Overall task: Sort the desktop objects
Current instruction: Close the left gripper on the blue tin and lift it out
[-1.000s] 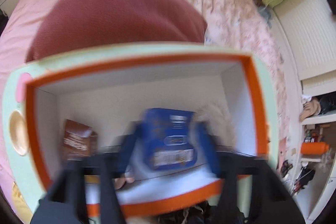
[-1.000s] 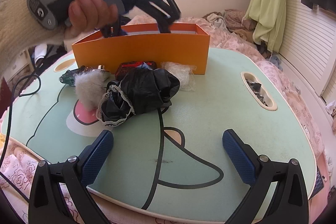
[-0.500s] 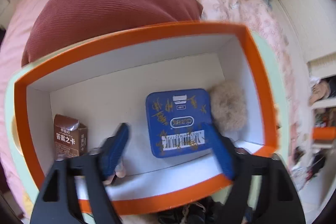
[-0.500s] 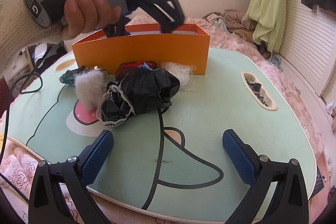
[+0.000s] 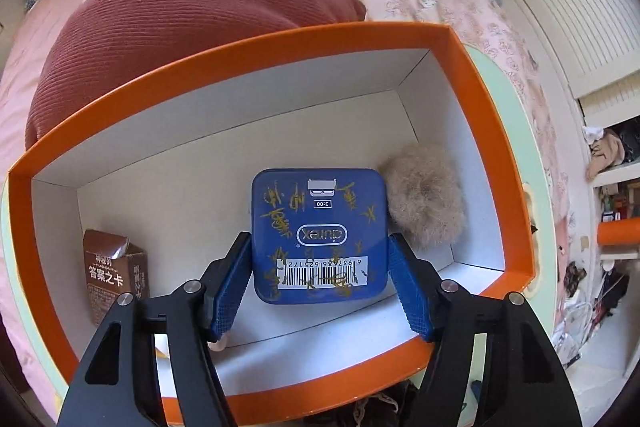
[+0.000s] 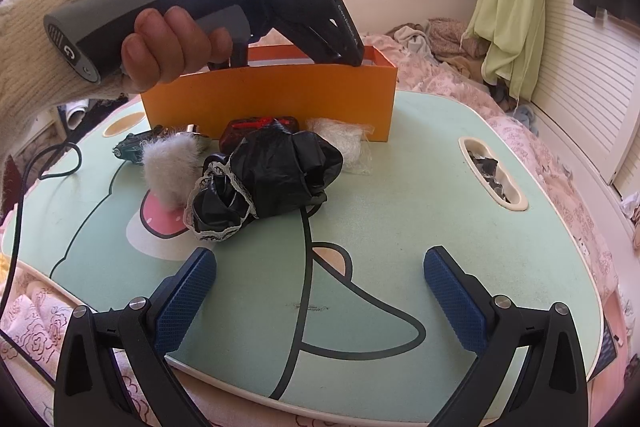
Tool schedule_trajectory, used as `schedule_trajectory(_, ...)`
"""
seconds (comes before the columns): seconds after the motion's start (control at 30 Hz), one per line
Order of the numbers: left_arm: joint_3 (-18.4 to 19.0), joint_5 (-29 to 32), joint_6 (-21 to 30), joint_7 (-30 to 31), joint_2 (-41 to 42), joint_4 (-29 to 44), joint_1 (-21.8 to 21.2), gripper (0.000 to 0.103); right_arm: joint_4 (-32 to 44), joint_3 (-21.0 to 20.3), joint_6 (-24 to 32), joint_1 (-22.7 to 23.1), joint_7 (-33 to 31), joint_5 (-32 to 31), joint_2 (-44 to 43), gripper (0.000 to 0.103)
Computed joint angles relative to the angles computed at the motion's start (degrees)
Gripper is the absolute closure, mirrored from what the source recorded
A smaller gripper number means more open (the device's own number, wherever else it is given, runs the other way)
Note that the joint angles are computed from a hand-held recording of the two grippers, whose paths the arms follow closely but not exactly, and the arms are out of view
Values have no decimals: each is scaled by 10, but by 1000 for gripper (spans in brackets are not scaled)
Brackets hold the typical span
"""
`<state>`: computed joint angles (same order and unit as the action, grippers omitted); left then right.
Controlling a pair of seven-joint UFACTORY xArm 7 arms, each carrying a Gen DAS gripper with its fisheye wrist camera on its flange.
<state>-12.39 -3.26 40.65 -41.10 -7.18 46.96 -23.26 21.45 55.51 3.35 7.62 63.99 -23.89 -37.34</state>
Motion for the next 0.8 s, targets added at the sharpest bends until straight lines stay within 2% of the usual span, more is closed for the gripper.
schedule_trajectory(0.2,7,-14,-24,4,-42,-23,5,36,0,0,0,-1,0,-1,0,0)
schedule_trajectory(0.5,-12,-9,-41,24,-195,-76,-11,36,1,1,0,-1,1,-1,0,0)
schedule_trajectory(0.57,-27,-3,-41,29,-229,-112,-23,36,-2,-1,0,2,1,-1,-3,0)
schedule_trajectory(0.67,-30,-30,-71,22,-292,-200,-55,36,-2,-1,0,2,2,0,-3,0)
schedule_trajectory(0.8,-53,-42,-87,-27,-406,-306,-84,37,-4,-4,0,4,0,-1,-3,0)
